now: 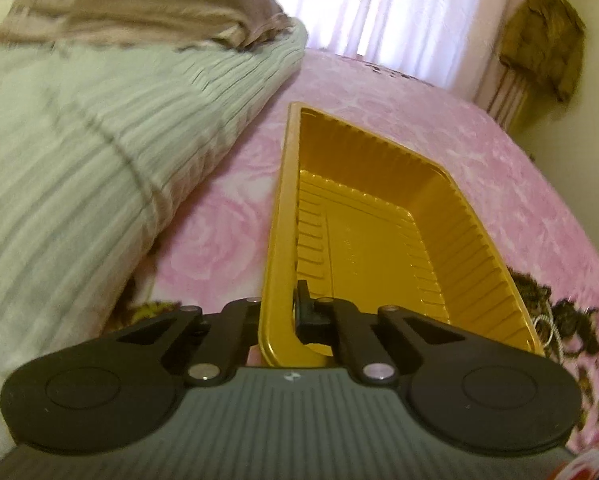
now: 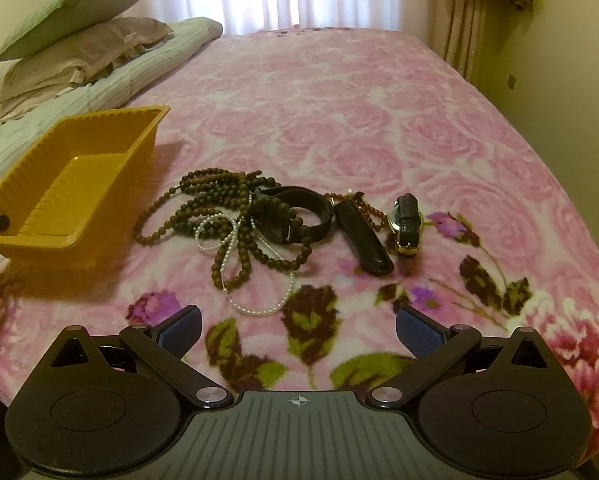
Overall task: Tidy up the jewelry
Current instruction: 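Grasp the orange tray rim with the left gripper and hold it steady, then grasp the black watch with the right gripper and drop it into the tray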
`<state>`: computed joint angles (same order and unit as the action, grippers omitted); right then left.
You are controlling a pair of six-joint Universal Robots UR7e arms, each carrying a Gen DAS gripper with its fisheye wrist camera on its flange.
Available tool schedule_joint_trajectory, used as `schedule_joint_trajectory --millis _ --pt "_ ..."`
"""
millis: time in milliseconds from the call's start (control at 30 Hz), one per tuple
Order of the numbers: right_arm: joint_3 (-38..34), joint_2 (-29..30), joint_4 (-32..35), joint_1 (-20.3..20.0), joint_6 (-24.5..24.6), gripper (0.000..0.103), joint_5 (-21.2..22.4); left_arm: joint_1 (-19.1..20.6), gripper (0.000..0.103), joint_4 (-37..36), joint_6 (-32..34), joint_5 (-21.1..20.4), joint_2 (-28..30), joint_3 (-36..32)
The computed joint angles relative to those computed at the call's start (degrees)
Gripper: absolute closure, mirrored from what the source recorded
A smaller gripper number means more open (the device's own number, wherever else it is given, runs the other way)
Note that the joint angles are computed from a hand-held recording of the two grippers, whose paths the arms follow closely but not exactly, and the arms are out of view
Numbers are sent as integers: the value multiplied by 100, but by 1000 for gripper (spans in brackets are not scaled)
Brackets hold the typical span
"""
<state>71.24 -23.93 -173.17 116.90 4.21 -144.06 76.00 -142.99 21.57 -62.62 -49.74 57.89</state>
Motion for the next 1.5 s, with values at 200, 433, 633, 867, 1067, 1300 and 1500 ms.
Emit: schedule_joint_trajectory --millis 200,433,633,867,1067,1300,1500 --pt "183 -73 -338 -16 -133 0 -35 -341 100 -210 1108 653 35 72" --pt "426 -153 -1309 -104 -835 1 -257 -653 100 -675 2479 1168 172 128" --pt "449 -181 -2026 -269 -1549 2 -343 -840 100 -983 3156 1531 316 130" --pt "272 -221 -1760 -474 -1599 44 0 -966 100 -1298 3544 1846 368 259" --pt "39 -147 -1407 -600 -1479 61 22 -1017 100 -1441 3770 1962 392 307" --pt "36 -214 -1179 -636 -1369 87 25 -1029 101 -1464 3814 1992 406 299" --pt "-213 -163 -1147 -557 -1814 87 -126 -1037 101 -1455 3874 2049 417 299"
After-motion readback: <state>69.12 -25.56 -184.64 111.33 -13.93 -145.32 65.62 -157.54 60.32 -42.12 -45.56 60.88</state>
